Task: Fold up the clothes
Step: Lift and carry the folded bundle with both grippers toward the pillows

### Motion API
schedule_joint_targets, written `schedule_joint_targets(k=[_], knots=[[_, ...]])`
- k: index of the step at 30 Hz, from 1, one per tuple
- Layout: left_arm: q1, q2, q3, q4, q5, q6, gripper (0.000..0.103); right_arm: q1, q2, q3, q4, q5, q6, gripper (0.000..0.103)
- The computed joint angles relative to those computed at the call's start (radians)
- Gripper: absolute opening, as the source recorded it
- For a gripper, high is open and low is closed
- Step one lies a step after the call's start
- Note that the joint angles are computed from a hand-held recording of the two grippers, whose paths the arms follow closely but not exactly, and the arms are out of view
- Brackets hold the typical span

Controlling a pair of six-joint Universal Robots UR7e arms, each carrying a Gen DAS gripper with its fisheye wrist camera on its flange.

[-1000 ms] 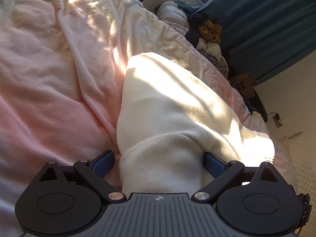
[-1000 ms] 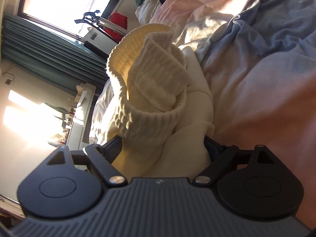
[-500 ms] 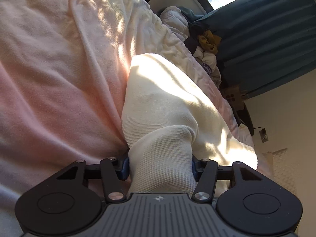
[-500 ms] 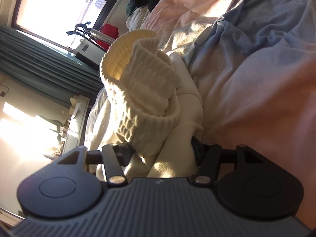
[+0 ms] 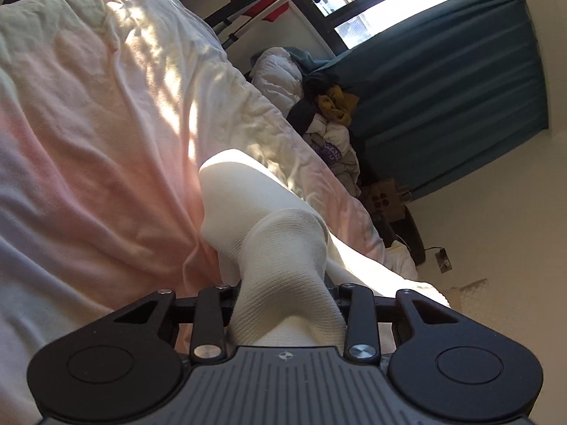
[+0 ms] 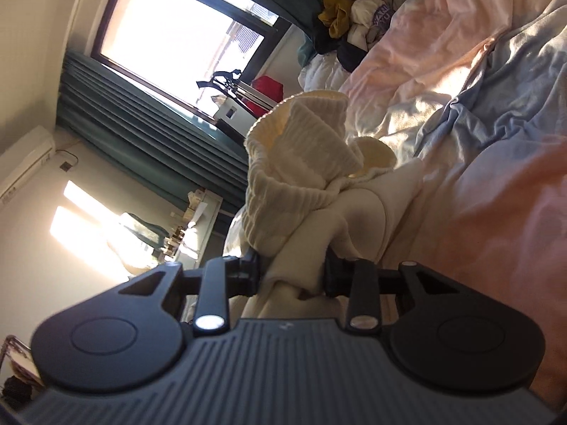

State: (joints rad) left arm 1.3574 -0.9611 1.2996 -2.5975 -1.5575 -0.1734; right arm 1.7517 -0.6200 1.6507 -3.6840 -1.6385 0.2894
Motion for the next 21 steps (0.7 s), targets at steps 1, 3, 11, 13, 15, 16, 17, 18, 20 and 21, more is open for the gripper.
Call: schedule_joint_targets(k=[1,3,11,13,15,16,17,18,20,21], knots=[[-0.008,-0.015,0.020,-0.005,-0.002,-0.002,0.036,0.002,-0.015,0.026,-0.020,-0.001,0.006,0.036],[-0.032,-0.034,0.056,-0.023,-0.007,0.002,0.036,0.004,-0.047,0.081,-0.071,0.001,0.006,0.036],[-0.151,-0.017,0.129,-0.073,-0.092,-0.006,0.036,-0.001,-0.224,0.315,-0.304,-0.032,-0.010,0.035],[-0.186,0.020,0.116,-0.079,-0.123,-0.007,0.036,-0.007,-0.282,0.379,-0.362,-0.049,-0.021,0.035],[-0.232,0.062,0.110,-0.084,-0.146,-0.008,0.036,-0.014,-0.343,0.443,-0.420,-0.075,-0.031,0.035],[-0.255,0.086,0.102,-0.085,-0.158,-0.008,0.036,-0.018,-0.373,0.476,-0.452,-0.089,-0.038,0.035],[-0.277,0.111,0.091,-0.085,-0.171,-0.008,0.036,-0.024,-0.404,0.507,-0.482,-0.102,-0.044,0.035],[-0.299,0.139,0.077,-0.083,-0.184,-0.007,0.036,-0.030,-0.434,0.538,-0.512,-0.114,-0.048,0.035],[-0.341,0.196,0.054,-0.077,-0.208,-0.002,0.036,-0.052,-0.493,0.602,-0.581,-0.136,-0.052,0.035],[-0.362,0.225,0.042,-0.074,-0.220,0.001,0.036,-0.066,-0.523,0.636,-0.614,-0.145,-0.053,0.035]])
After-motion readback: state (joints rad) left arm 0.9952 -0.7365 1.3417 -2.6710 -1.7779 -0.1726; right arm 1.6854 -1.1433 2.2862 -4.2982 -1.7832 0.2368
